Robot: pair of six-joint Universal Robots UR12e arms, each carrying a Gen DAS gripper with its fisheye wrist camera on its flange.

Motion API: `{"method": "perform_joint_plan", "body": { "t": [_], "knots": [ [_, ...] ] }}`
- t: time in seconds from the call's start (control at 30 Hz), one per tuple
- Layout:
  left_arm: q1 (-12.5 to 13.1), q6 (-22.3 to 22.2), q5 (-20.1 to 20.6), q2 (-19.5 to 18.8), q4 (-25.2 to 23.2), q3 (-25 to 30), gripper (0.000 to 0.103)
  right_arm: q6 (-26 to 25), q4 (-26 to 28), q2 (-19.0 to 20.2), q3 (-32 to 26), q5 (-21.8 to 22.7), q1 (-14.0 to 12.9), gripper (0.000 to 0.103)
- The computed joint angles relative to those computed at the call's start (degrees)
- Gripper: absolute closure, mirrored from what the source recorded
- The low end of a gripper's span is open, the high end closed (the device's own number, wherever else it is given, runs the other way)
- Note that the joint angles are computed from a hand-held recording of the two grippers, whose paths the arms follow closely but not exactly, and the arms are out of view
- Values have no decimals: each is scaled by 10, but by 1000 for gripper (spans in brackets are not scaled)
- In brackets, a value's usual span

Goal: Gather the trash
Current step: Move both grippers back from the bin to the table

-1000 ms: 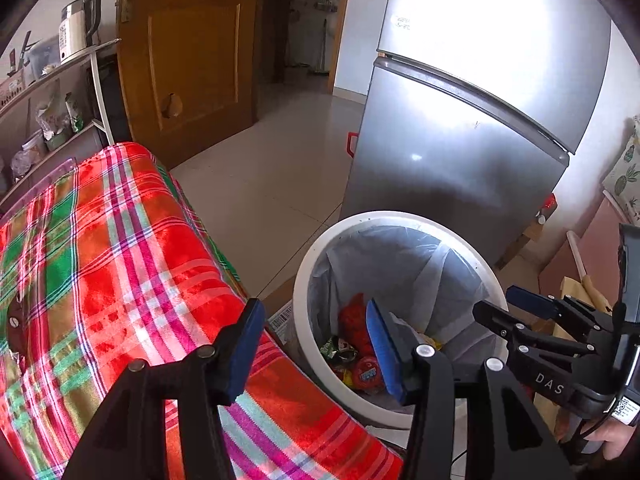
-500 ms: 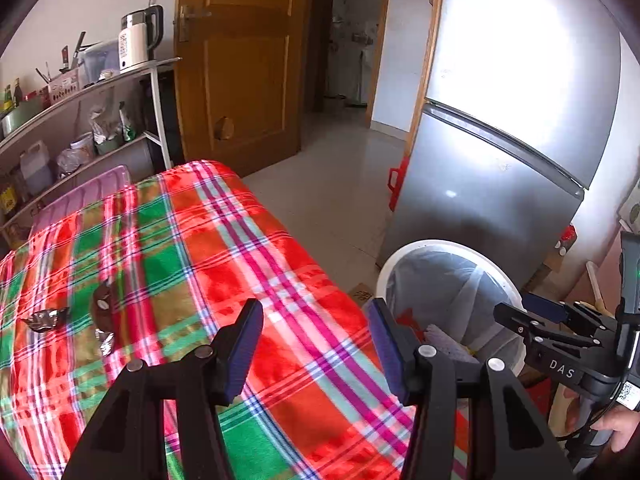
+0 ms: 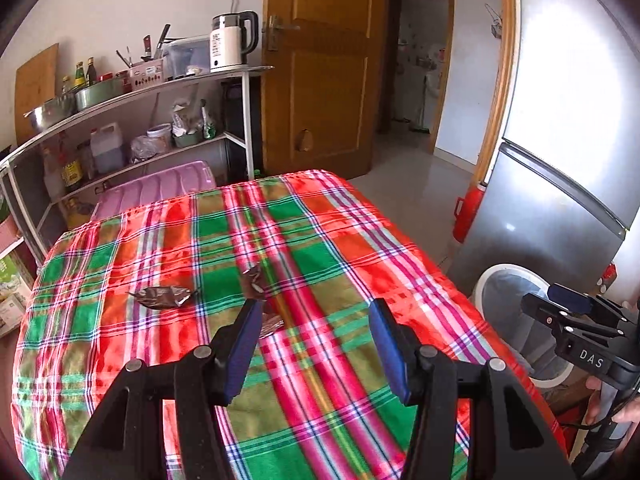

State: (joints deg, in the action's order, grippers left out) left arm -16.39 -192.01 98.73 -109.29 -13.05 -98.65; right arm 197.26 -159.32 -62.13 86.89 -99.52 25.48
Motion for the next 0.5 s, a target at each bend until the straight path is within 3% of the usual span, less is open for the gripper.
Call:
{"method": "perform_joint_plan", "body": {
  "t": [0.2, 0.33, 0.5],
  "knots": [
    [30, -21, -4, 21, 12, -33, 48, -29, 23, 29, -48, 20, 17, 43],
    [49, -34, 3, 32, 7, -48, 40, -46, 40, 51, -83, 35, 26, 43],
    [77, -61, 0, 41, -7, -62, 38, -65, 64, 82, -132, 55, 36, 43]
  ]
}}
